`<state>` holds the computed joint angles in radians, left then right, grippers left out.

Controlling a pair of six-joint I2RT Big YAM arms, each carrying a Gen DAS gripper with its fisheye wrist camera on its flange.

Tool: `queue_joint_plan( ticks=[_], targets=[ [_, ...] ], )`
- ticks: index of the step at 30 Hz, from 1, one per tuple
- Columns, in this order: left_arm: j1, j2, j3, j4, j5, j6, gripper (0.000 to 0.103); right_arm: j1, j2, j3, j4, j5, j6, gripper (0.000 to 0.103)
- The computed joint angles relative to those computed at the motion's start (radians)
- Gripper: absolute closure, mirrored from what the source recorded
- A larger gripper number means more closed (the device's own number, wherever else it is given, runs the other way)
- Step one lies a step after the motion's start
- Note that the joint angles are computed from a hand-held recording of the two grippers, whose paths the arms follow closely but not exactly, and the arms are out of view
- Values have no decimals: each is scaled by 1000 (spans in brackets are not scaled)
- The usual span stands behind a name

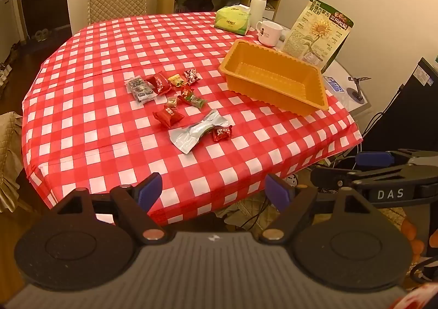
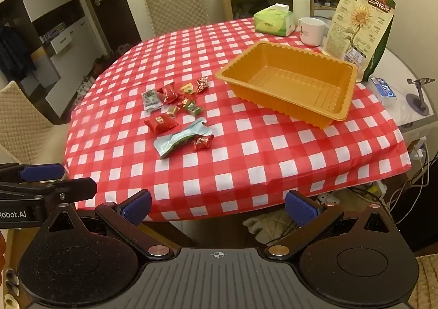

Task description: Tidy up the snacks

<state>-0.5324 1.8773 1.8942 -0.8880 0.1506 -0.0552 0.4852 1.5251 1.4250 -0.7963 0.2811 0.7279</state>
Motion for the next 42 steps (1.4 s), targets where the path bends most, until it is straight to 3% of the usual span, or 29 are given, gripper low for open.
queue_joint_plan(
  ticks=[42],
  targets=[
    [14,-4,1,-1,11,-7,22,1,21,21,-5,-2,-14,0]
  ],
)
